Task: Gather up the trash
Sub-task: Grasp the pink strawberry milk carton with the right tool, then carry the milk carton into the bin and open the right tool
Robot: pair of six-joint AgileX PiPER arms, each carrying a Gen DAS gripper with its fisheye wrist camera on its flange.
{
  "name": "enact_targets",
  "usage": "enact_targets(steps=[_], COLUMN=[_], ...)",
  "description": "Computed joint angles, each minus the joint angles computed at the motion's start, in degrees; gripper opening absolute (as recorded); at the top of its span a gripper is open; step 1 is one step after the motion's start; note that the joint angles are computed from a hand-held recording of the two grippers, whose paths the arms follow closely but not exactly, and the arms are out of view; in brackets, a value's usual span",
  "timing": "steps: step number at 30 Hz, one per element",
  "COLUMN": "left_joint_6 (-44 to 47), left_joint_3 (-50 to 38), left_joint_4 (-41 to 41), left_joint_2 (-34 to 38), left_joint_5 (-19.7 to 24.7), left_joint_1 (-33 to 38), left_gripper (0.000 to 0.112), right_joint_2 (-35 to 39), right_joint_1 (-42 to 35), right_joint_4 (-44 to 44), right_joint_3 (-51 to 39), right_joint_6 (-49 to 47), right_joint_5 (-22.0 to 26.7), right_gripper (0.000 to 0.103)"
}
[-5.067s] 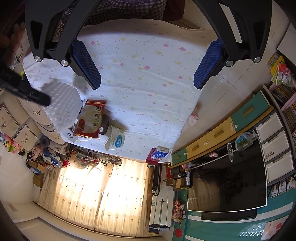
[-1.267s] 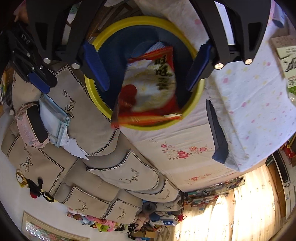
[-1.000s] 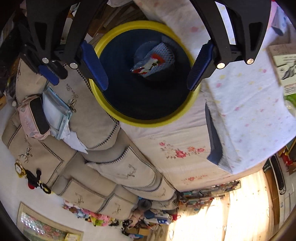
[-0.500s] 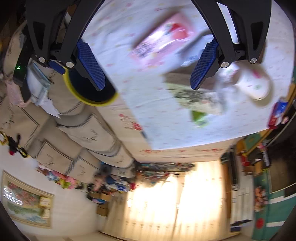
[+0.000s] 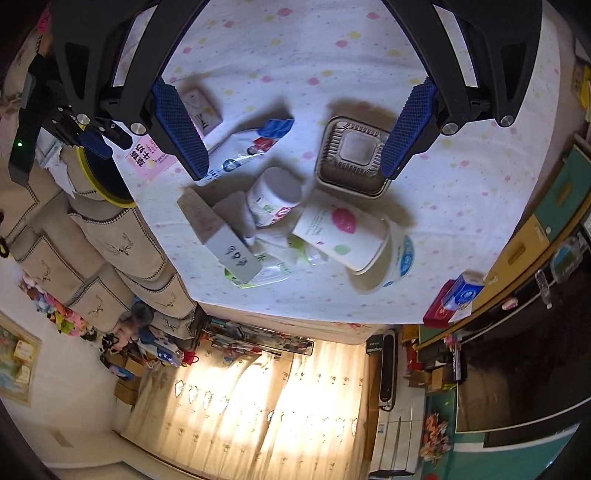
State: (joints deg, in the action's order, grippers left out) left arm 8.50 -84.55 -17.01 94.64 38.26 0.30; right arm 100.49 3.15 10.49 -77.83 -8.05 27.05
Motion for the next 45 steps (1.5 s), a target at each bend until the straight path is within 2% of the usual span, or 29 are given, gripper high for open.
enact_targets(steps=[7,9,10,11,13,15,19,24,27,33,38,45], left_joint_6=[4.37,5.37,5.67,5.75,6.00,6.34,6.72,8.66,9.88,12.69,14.53,16.03], left_joint_3=[4.05,4.38,4.55,4.66,4.67,5.03,5.47,6.38,6.79,8.06,8.45,8.79], left_joint_4=[-5.20,-6.49,-6.86,-7.10,-7.60,-7.77,-7.95,-9.96,-11.23,-13.68,-15.96,-17.40], left_joint_2=[-1.28,-1.20,-1.19,-1.14,-0.93,-0.87,-0.99,-0.93,-0.64,-1.45,-1.33,-0.47], left_joint_5=[-1.73,-1.77,-1.88,-1.97,-1.88,-2.10,-2.40,-2.92,-2.73,-3.03,-2.84,-2.93], left_joint_1=[3.15,4.34,4.71,4.89,5.12,5.12,5.09,5.68,6.08,7.64,9.39,9.83], left_gripper=[0.093,0.093,0.093,0.093,0.093,0.093,0.093,0.093,0.093,0.093,0.093,0.093], right_joint_2=[7.52,10.48,11.20,11.54,13.54,14.91,11.81,4.77,4.04,8.83,10.46,7.47], right_joint_1=[4.10,4.14,4.45,5.01,6.50,6.69,7.34,11.00,14.45,19.44,18.60,14.84], right_joint_4=[-11.13,-8.23,-7.51,-9.08,-14.51,-13.91,-13.43,-10.78,-15.18,-28.04,-28.52,-29.83], right_joint_3=[-9.98,-15.66,-17.52,-18.05,-22.14,-25.26,-21.81,-11.85,-9.82,-14.66,-15.82,-10.87], right_joint_6=[10.89,8.13,7.78,8.42,11.49,11.97,15.23,16.68,22.35,35.00,35.54,36.52], right_joint_5=[3.15,7.20,7.64,6.06,8.30,10.17,8.82,3.16,1.19,5.67,8.48,7.50], right_gripper=[0.053,0.054,0.053,0.053,0.054,0.054,0.054,0.059,0.063,0.071,0.071,0.071])
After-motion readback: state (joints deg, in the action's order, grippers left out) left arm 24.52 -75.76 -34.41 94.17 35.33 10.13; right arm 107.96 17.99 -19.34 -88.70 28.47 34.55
